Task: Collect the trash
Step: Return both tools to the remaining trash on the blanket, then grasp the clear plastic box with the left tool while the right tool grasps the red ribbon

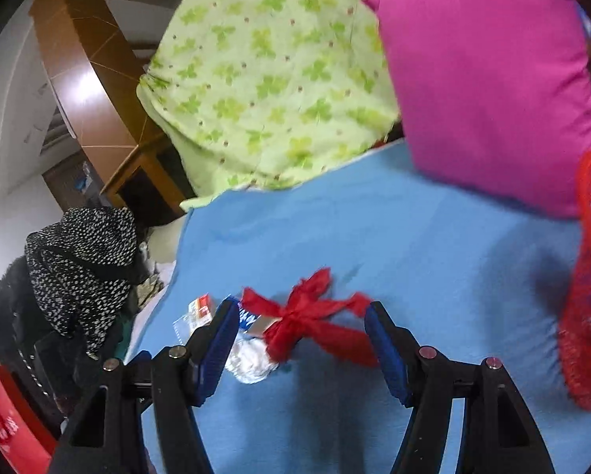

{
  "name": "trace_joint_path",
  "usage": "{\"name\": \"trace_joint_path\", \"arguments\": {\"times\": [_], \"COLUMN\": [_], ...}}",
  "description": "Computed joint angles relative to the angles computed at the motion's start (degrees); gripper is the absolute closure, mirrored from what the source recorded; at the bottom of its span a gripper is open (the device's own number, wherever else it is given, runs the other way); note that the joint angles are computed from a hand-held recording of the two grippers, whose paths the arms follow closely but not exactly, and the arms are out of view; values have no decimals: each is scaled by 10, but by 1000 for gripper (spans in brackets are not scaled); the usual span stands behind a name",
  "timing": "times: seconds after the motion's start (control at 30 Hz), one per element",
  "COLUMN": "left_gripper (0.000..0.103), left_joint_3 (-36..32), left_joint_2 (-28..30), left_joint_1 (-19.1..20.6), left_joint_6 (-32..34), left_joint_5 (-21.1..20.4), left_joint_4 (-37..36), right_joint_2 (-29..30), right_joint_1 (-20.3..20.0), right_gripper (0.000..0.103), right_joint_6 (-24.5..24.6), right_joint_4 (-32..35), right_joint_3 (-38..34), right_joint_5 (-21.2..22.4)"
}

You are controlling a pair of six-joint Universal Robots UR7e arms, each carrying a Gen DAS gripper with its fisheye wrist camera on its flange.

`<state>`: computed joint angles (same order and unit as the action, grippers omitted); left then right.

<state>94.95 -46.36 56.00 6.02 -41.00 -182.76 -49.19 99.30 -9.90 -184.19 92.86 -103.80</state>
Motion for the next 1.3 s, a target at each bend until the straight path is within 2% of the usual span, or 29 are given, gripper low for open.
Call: {"name": "trace_joint_path", "arguments": {"times": [0.23,0.4,0.53,0.6,0.77,0.87,0.97,1.03,1.1,1.17,1.3], "left_gripper": [34,34,34,34,34,34,34,34,34,34,34], "left_joint_3": [-9,-28,-59,-81,-147,-178,-192,-195,-198,-199,-189], "left_joint_2": [-23,-28,-15,-6,30,46,51,52,55,58,55], "left_joint_1": [25,41,56,66,86,97,100,100,97,97,93], "left_joint_6": [-49,-66,-64,-67,-60,-77,-99,-106,-106,-112,-118], "left_joint_5": [-23,-34,-27,-41,-78,-110,-125,-127,-109,-104,-92], "left_joint_4": [67,94,91,95,93,123,156,168,179,194,216], "right_joint_2": [54,89,116,132,168,190,209,218,231,239,233], "right_joint_1": [-5,-23,-33,-37,-35,-32,-28,-23,-15,-10,-10], "right_gripper": [33,33,33,33,33,34,35,41,53,61,67], "right_joint_6": [27,86,129,151,183,190,184,166,134,108,83], "right_joint_4": [101,176,216,227,226,242,275,287,297,301,312], "right_joint_3": [-81,-139,-179,-200,-245,-279,-311,-327,-346,-356,-353], "right_joint_5": [-1,35,60,65,46,21,-4,-30,-69,-99,-107]}}
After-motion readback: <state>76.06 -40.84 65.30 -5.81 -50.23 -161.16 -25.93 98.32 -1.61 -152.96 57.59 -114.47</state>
